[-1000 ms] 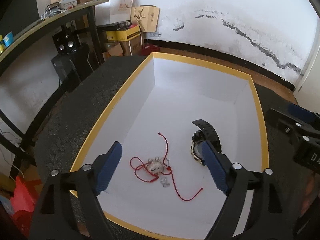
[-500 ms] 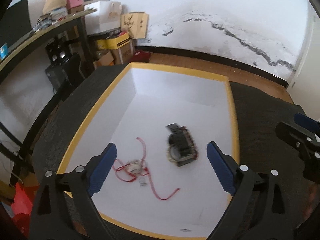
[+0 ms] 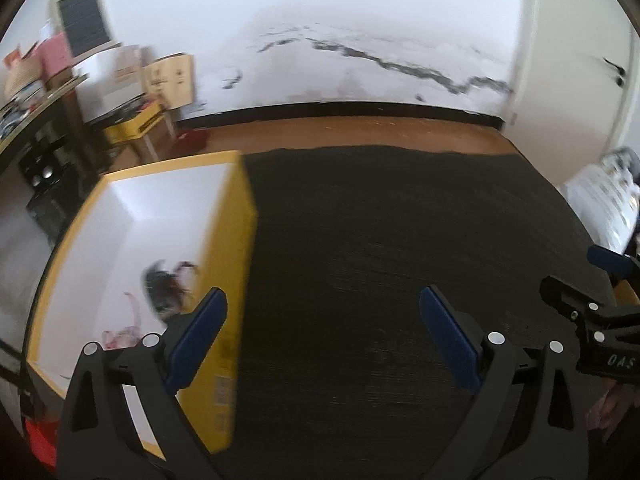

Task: Organize jewelry

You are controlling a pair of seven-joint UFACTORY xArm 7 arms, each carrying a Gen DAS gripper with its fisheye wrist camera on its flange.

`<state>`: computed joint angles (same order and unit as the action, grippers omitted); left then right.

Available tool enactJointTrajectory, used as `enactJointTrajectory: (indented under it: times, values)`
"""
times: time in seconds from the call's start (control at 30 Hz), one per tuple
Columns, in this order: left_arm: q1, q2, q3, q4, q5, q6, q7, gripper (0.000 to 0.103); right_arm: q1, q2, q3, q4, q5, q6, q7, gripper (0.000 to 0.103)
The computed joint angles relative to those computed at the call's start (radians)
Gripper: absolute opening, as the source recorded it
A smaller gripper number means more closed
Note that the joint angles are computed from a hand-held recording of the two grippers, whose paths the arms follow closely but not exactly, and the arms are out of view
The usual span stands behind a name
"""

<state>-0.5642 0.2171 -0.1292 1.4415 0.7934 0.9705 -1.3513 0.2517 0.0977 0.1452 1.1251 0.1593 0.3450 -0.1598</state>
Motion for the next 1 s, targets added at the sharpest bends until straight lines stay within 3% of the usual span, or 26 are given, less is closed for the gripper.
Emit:
enactJointTrajectory:
  times: [0.23,0.47,1.0]
  values:
    - [-0.067,0.109,0.011,0.127,-0.026,0.009,-0.012,0.094,-0.070,-0.057,-0.051,-0.082,0.030,-0.018,-0.041,0.097]
    - [-0.068,0.128,0.035,0.133,-0.077,-0.043,-0.021,0.094,-0.084,-0.036,-0.039,-0.073,0.117,-0.018,-0.125,0.097]
    - [-0.055,0.141,0.057,0.125,-0.119,-0.055,0.017,0.094,-0.085,0.038,-0.031,-0.005,0.062,-0.004,-0.069,0.097]
